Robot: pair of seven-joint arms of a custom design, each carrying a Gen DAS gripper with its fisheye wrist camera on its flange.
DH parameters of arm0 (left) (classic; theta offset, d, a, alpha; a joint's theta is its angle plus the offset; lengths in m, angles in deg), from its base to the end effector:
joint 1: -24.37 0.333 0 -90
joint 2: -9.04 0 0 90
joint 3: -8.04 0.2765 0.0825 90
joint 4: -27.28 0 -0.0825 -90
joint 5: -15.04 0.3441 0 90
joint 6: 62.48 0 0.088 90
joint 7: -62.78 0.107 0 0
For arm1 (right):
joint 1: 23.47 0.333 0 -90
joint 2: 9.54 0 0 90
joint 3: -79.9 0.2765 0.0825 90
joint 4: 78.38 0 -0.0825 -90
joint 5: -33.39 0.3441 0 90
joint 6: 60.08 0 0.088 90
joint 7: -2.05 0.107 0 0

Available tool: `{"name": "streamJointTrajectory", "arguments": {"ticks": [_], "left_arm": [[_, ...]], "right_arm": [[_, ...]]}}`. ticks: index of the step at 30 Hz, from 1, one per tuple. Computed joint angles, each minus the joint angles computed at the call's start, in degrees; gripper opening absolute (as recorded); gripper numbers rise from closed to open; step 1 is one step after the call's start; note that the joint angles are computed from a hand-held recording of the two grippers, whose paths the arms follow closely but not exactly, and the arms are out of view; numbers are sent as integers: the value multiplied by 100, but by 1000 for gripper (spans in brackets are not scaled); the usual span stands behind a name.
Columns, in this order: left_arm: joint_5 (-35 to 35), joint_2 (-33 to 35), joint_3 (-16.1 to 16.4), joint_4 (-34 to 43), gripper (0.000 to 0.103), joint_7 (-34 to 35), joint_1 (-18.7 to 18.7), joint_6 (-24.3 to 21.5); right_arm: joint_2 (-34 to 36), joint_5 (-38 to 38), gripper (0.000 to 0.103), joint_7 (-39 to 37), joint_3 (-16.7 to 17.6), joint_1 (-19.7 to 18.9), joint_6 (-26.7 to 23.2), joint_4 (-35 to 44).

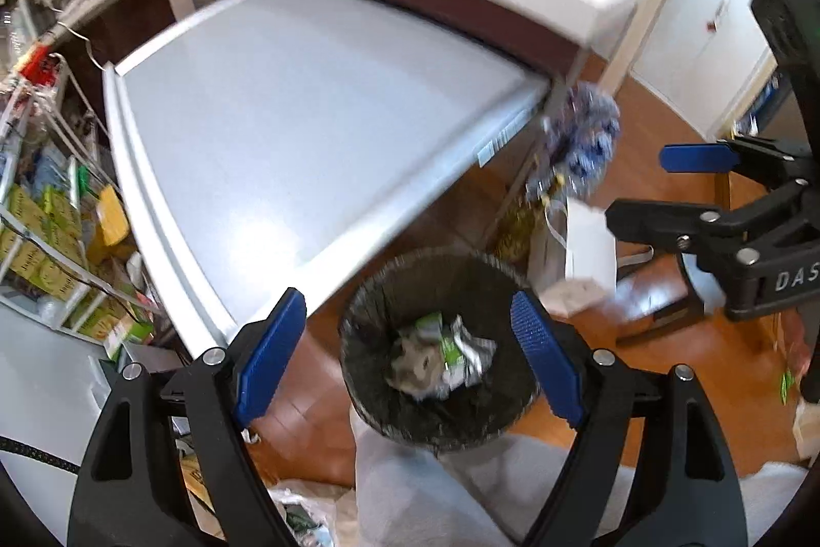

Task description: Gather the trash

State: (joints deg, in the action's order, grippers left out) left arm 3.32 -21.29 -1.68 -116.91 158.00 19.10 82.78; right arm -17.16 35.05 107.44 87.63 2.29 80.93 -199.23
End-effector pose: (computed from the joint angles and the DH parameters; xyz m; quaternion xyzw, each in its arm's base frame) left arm 0.3970 -0.1090 0.5009 -0.6025 0.7505 -0.2280 0.1471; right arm 0.4338 0.2899 0.5038 -0.7817 0.5758 -0.0815 0.2252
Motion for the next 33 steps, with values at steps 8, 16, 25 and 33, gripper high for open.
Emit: {"name": "streamJointTrajectory", "arguments": {"ticks": [8, 16, 25, 33], "left_arm": [[796, 129, -255, 544, 98, -528, 676, 940], [1462, 556, -397, 1177, 101, -1184, 1308, 1669], [2047, 990, -376, 1795, 101, -1905, 1648, 1624], [2079, 1160, -146, 1932, 101, -2024, 1563, 1681]], "right_arm": [[339, -1483, 99, 977, 185, -131, 642, 1000], [1189, -2530, 99, 1638, 137, 47, 772, 2437], [2096, -2887, 99, 1846, -58, 414, 317, 3846], [2373, -3055, 99, 2123, -264, 617, 185, 4280]]}}
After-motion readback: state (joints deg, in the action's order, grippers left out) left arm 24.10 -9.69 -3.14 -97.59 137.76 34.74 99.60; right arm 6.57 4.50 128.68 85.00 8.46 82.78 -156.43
